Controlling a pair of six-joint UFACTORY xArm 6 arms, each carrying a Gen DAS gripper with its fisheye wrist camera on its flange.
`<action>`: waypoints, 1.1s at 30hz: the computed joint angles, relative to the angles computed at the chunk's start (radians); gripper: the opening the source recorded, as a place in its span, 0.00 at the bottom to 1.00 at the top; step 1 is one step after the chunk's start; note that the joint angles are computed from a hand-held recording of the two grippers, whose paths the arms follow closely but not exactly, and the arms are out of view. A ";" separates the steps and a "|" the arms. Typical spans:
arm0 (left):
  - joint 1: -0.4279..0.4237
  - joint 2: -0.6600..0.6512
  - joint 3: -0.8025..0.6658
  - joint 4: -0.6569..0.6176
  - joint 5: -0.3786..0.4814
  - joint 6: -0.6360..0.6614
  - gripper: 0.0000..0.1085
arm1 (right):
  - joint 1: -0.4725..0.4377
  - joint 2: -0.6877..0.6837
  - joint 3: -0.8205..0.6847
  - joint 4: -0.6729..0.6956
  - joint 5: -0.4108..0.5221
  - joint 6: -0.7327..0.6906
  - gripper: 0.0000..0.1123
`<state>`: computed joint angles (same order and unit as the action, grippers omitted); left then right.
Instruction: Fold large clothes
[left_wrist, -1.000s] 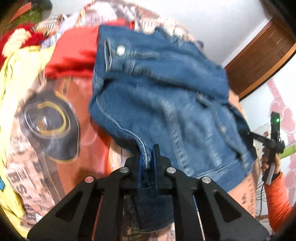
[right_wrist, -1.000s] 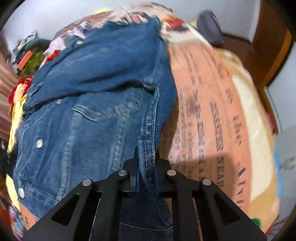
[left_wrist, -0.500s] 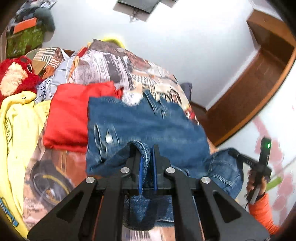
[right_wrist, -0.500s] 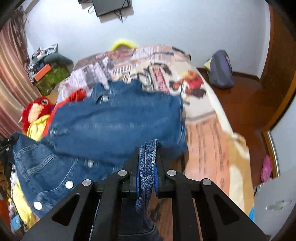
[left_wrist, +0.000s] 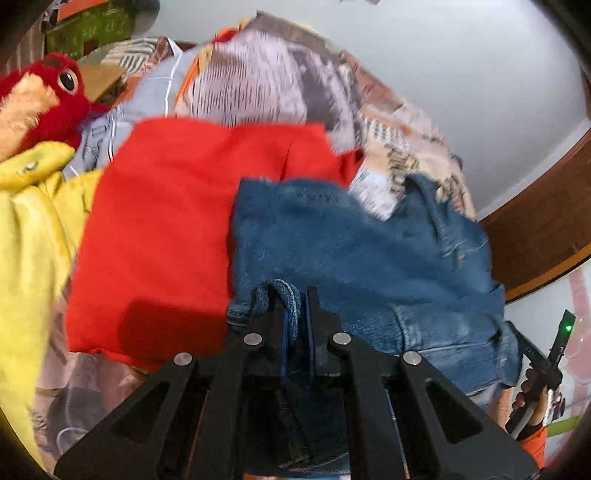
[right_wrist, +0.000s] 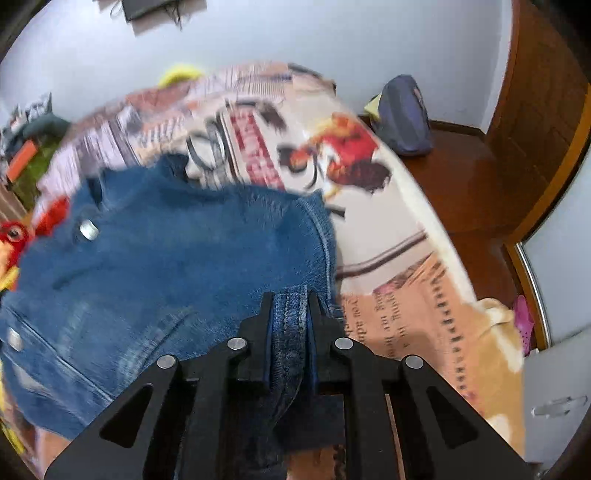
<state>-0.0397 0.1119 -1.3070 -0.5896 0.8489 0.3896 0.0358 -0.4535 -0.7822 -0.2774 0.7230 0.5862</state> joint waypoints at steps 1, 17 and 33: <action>-0.003 -0.002 0.015 -0.002 -0.013 0.016 0.10 | 0.007 0.000 0.012 -0.029 -0.014 0.008 0.11; -0.075 -0.362 0.262 0.181 -0.154 0.231 0.60 | 0.176 -0.183 -0.061 -0.134 0.265 -0.029 0.46; -0.151 -0.481 0.521 0.394 -0.182 0.060 0.65 | 0.397 -0.166 0.081 -0.034 0.278 0.004 0.47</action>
